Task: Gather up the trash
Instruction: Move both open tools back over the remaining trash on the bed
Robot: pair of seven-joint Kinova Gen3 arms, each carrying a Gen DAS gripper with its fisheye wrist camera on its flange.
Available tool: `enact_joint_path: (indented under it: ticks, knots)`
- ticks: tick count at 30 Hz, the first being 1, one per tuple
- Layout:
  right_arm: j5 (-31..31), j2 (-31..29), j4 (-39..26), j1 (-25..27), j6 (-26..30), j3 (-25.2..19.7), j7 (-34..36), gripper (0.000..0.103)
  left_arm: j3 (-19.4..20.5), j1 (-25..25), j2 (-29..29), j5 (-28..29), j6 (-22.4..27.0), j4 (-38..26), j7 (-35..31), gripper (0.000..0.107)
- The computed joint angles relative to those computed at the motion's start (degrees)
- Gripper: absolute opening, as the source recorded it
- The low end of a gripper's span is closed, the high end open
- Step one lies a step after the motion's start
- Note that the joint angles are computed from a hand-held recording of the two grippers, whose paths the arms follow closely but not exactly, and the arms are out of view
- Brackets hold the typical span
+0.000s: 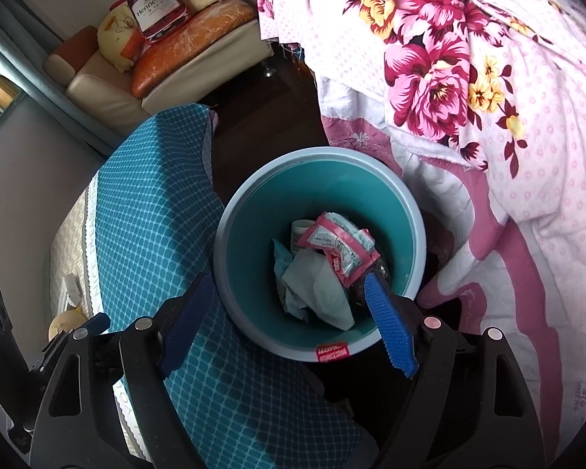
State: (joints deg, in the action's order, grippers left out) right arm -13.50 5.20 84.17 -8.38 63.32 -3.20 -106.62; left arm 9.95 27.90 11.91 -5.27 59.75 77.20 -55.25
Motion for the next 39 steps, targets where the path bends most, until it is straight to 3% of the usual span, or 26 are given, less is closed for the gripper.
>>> enact_joint_path:
  ticks: [9,18,24,30,36,39]
  knots:
    - [1.14,-1.24,-0.34,-3.10,1.13,-1.70,-1.89,0.079,0.26,-2.26,-7.97,-0.98,-0.62,8.10,2.97,0.093]
    - [2.14,-1.19,-1.78,-8.36,3.26,-4.35,-3.32,0.079,0.92,-8.14,-18.44,0.84,0.18,18.18,2.37,0.093]
    - [4.70,-0.81,-3.19,-13.22,4.29,-6.39,-7.06,0.079,0.15,-13.07,-27.12,0.62,2.33,24.26,-2.92,0.093]
    - [6.48,0.51,-5.27,-17.26,5.82,-7.68,-9.33,0.079,-6.36,-17.34,-33.68,3.62,4.64,29.44,-12.87,0.093]
    - [7.26,2.93,-7.81,-20.79,8.08,-8.63,-10.03,0.079,-12.70,-20.01,-35.04,8.02,5.30,32.72,-22.94,0.093]
    - [7.50,4.16,-8.73,-22.57,8.96,-9.03,-9.92,0.079,-13.94,-21.32,-34.68,9.31,5.16,33.55,-27.22,0.093]
